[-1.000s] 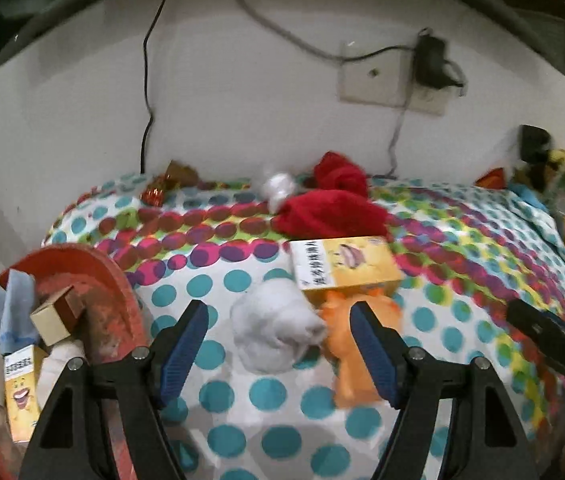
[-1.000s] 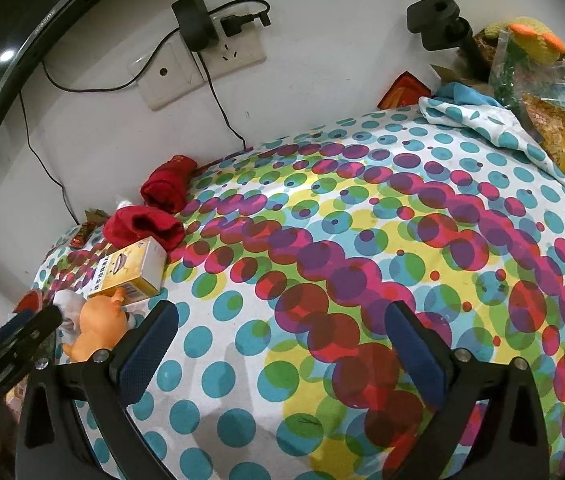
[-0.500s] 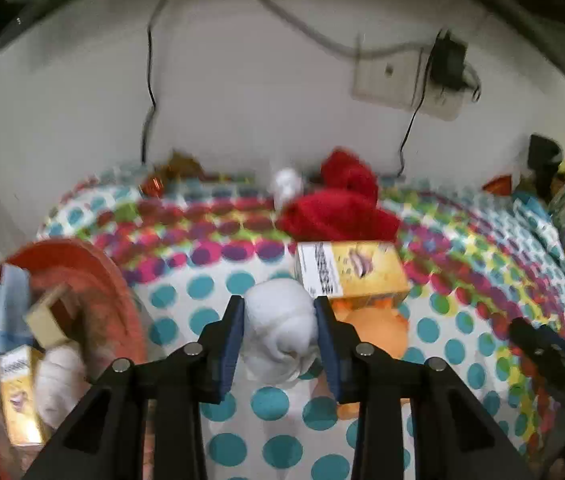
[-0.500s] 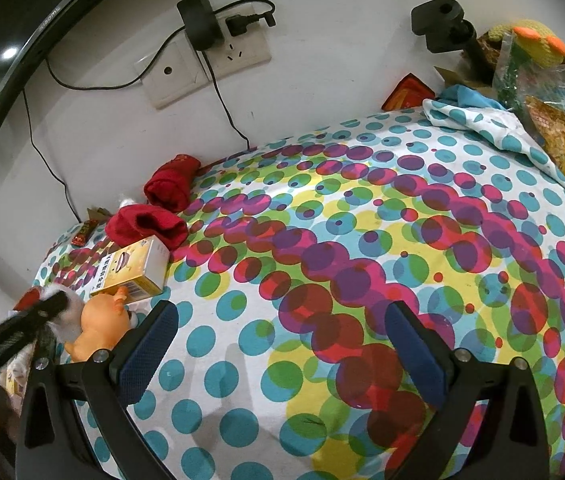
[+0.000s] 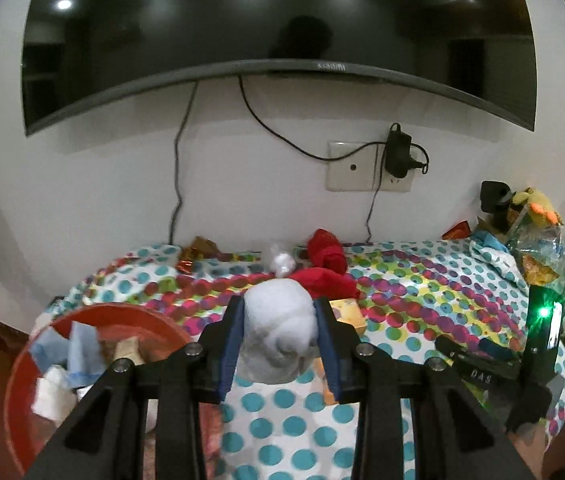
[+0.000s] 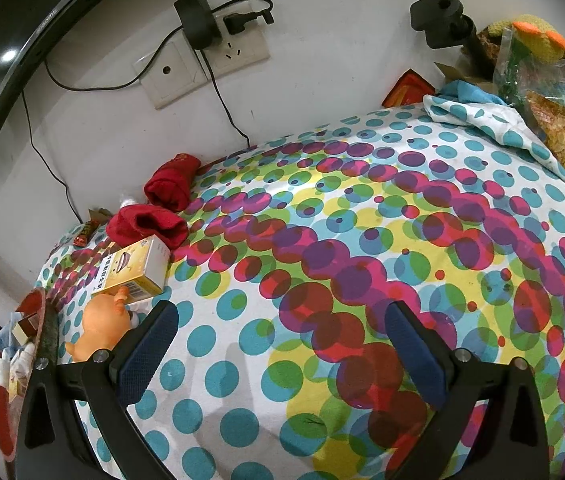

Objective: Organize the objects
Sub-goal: 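Carry the white sock with the left gripper and drop it on the tray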

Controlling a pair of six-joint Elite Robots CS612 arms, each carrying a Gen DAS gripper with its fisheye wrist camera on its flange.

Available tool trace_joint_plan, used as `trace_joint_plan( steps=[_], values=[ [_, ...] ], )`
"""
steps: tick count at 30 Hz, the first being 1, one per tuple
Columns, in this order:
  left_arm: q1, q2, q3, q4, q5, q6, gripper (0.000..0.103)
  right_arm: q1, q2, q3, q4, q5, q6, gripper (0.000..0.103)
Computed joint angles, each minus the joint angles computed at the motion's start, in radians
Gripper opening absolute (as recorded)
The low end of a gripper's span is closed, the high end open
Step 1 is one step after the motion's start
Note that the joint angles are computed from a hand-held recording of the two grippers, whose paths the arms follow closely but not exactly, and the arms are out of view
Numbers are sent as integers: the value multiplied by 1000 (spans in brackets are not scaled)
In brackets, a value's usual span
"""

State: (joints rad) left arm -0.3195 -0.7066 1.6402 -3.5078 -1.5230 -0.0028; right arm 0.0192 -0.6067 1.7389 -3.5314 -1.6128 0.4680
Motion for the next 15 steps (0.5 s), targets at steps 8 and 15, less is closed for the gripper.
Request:
trace_joint_plan(
  steps=[8,15],
  values=[
    [7,-28,58,-28,118,18,35,-1,0,1,-1,7,-4,103],
    [28,-35,81,-29,168,17,35,2,3,0,-1,16,-3,103]
  ],
)
